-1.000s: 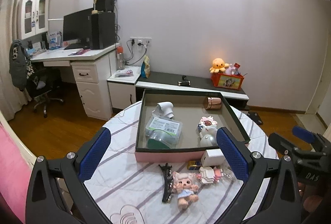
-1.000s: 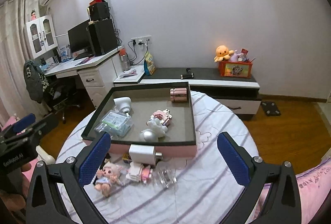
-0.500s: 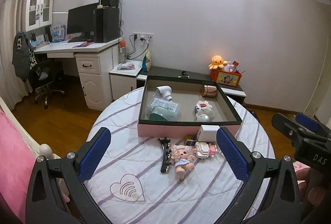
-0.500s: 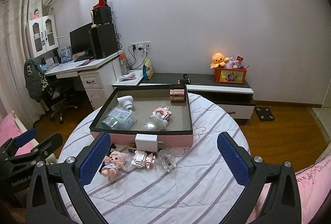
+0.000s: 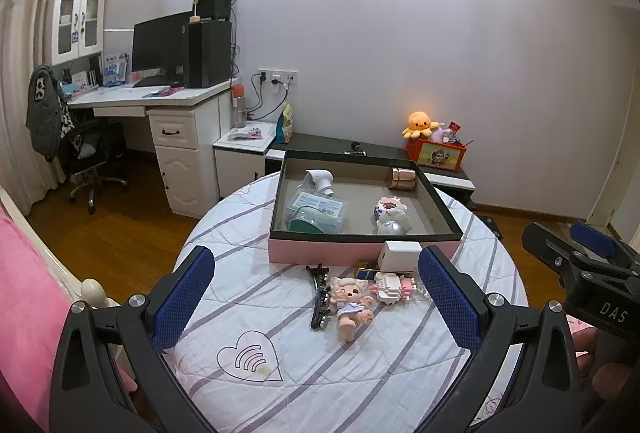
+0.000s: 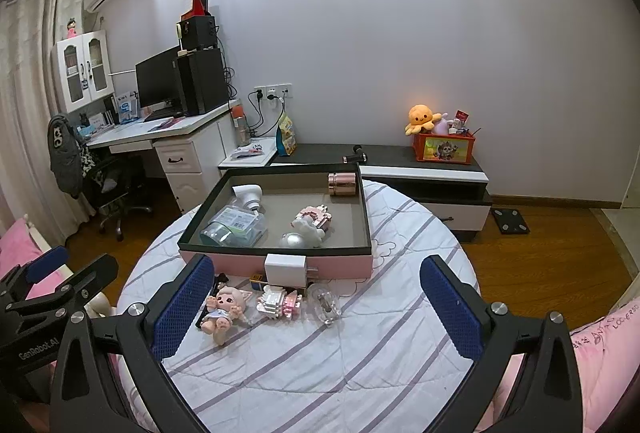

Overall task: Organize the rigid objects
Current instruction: 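Withdraw both tools from the box back over the table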

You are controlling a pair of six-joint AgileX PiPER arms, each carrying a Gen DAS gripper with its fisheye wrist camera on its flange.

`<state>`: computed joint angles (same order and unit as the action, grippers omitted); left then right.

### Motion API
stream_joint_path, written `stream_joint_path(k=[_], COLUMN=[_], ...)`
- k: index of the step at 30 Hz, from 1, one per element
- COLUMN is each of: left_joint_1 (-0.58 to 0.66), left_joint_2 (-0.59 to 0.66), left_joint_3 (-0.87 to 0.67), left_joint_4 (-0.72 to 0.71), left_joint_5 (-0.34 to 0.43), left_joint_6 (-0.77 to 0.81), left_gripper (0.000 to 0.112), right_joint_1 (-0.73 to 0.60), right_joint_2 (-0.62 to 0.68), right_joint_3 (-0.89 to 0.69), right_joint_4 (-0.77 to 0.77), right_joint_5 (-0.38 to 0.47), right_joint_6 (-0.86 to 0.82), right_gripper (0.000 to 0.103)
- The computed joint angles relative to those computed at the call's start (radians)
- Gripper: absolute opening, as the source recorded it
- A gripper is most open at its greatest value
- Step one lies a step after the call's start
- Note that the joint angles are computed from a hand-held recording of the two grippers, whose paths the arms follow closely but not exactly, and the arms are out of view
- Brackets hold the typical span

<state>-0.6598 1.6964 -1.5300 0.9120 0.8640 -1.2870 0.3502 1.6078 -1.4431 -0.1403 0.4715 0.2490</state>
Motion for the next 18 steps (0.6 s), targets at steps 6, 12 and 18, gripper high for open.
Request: stream_joint_path(k=[6, 12, 18], left_joint_1=[-0.001, 0.0, 0.008], left_joint_2=[0.002, 0.002, 0.004], left_joint_3=[-0.003, -0.007, -0.002], left_joint_4=[0.003, 0.007, -0.003], left_joint_5=[0.003, 0.009, 0.005], left_joint_6=[-0.002, -0.005, 0.002], left_gripper=[0.103, 0.103, 0.103], right_joint_1=[-0.001, -0.001, -0.011], right_joint_2=[-0.001, -0.001, 0.004], right_joint_3=[0.001, 0.001, 0.004], right_joint_4=[0.001, 0.001, 0.011], right_joint_5=[0.001, 0.002, -0.001], right_joint_6=[-0.001, 0.0, -0.012], right_gripper=[0.103, 0.103, 0.103])
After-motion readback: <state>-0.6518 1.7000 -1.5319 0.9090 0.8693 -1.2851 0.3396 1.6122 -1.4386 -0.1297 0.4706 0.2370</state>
